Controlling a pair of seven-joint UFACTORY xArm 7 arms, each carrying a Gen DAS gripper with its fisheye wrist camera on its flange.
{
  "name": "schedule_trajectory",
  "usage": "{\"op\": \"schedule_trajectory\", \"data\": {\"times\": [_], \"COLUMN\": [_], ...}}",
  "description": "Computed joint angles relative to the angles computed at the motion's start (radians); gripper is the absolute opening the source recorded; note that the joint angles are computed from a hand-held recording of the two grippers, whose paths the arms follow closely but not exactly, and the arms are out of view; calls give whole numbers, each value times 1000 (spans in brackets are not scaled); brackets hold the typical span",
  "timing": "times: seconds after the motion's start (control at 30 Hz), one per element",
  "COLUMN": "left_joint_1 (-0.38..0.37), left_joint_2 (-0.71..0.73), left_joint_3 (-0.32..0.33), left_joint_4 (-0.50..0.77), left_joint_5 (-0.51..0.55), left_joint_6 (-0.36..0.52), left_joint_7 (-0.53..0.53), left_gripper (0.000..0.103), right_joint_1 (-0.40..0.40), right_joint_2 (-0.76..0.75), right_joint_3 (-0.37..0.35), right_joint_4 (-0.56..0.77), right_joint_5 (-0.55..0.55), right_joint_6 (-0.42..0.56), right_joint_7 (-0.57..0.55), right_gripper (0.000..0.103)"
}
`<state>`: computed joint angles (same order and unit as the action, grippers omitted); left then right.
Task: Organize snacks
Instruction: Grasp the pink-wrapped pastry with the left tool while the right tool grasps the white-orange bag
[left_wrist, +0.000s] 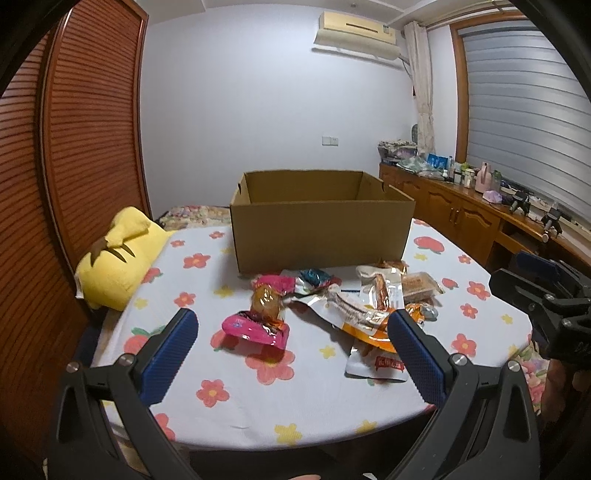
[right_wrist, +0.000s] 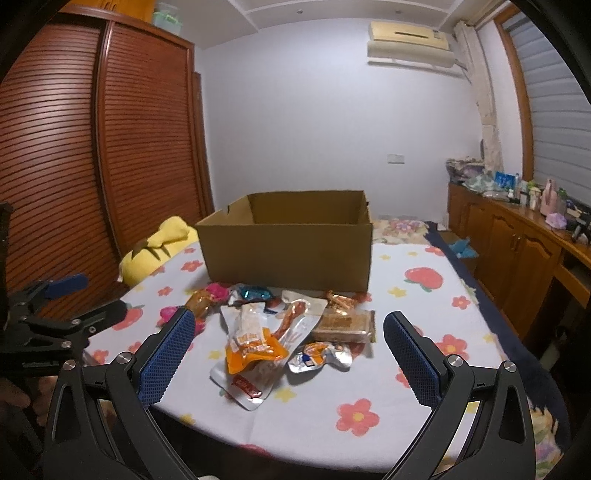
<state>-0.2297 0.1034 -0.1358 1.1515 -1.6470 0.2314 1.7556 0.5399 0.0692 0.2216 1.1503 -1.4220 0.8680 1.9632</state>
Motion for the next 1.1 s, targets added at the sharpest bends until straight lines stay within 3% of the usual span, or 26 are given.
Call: {"op": "schedule_trajectory", "data": {"times": [0.2,0.37,0.63,0.73,0.9,1.1], "left_joint_1": [17,49,98,104,123,158], "left_joint_2": [69,129,229,267,319,379], "left_joint_3": [-4,-23,-58,-58,-74,-98], "left_joint_4": [49,100,208,249,295,354], "left_joint_5": [111,260,536,648,773,907], "left_joint_6": [13,41,101,126,137,180], "left_joint_7": [-78,-196,-414,-506,-605,-701], "left_gripper": [102,102,100,98,97,97], "right_joint_1": [-22,-53,-77,-99,-138,-178], "right_joint_2": [56,105,202,241,329,425], "right_joint_3": [-30,-70,-135,-136,-101,-67], "right_joint_4": [55,99,165,188,273,377], "right_joint_5": [11,44,281,421,642,854], "right_joint_6": [-106,-275,-475,-531,-553,-521], "right_joint_7": [-83,-185,-464,-612,-870,-1090], "right_gripper": [101,97,83,81,73,71]}}
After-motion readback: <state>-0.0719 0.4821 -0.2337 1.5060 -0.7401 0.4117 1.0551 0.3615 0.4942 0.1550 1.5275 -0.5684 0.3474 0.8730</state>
